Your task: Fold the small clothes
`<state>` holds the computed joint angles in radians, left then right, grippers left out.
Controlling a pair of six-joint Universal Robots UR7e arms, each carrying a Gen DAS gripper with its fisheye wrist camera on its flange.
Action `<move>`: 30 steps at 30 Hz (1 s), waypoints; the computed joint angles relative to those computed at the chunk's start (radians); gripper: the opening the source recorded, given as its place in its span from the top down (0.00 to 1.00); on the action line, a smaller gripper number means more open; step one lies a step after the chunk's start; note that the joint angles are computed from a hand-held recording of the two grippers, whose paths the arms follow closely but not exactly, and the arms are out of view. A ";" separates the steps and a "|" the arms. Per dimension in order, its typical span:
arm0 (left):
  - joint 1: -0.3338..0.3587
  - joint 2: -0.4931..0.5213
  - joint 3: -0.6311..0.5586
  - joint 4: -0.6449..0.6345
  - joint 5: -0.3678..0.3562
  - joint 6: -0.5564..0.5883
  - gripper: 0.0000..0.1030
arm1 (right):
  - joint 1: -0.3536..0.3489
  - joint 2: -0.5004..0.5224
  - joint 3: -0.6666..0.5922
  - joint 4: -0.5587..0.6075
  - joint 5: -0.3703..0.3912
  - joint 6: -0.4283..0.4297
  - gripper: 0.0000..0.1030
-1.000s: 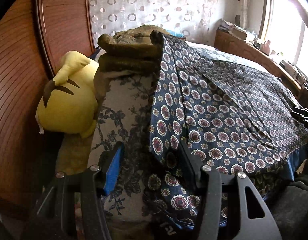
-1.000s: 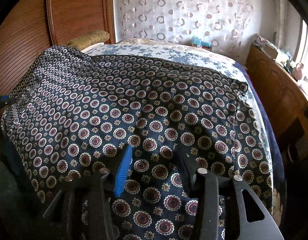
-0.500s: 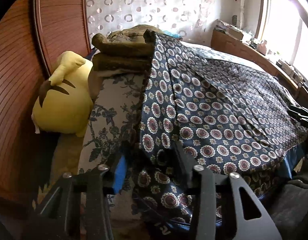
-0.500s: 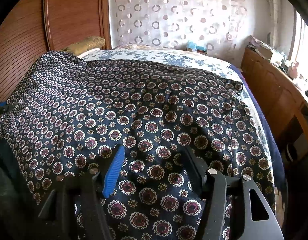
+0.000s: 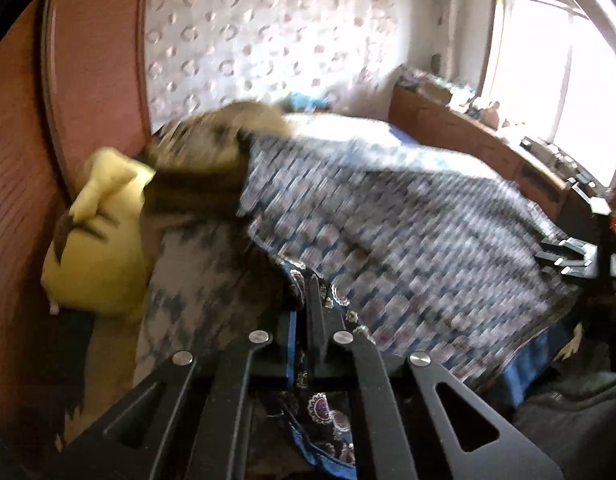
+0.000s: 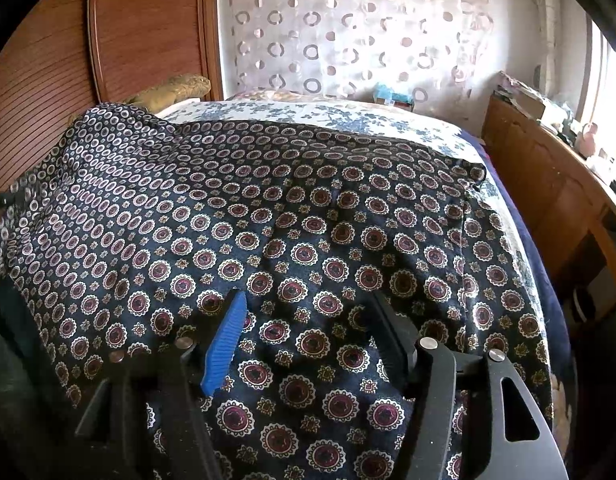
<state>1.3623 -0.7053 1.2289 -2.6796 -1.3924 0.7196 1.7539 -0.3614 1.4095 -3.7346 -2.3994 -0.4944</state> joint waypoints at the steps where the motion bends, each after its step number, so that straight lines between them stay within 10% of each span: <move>1: -0.007 0.000 -0.002 -0.005 -0.018 0.004 0.96 | 0.000 -0.002 0.002 0.003 0.000 0.001 0.37; 14: -0.110 0.052 -0.076 0.053 -0.211 0.083 0.97 | 0.002 -0.049 0.028 0.069 -0.034 0.064 0.37; 30: -0.199 0.095 -0.105 0.191 -0.323 0.135 0.97 | 0.043 -0.108 0.131 -0.136 -0.055 0.007 0.37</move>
<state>1.1632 -0.6101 1.1242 -2.4884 -1.7156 0.8551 1.7973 -0.4696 1.5409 -3.8709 -2.4541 -0.4874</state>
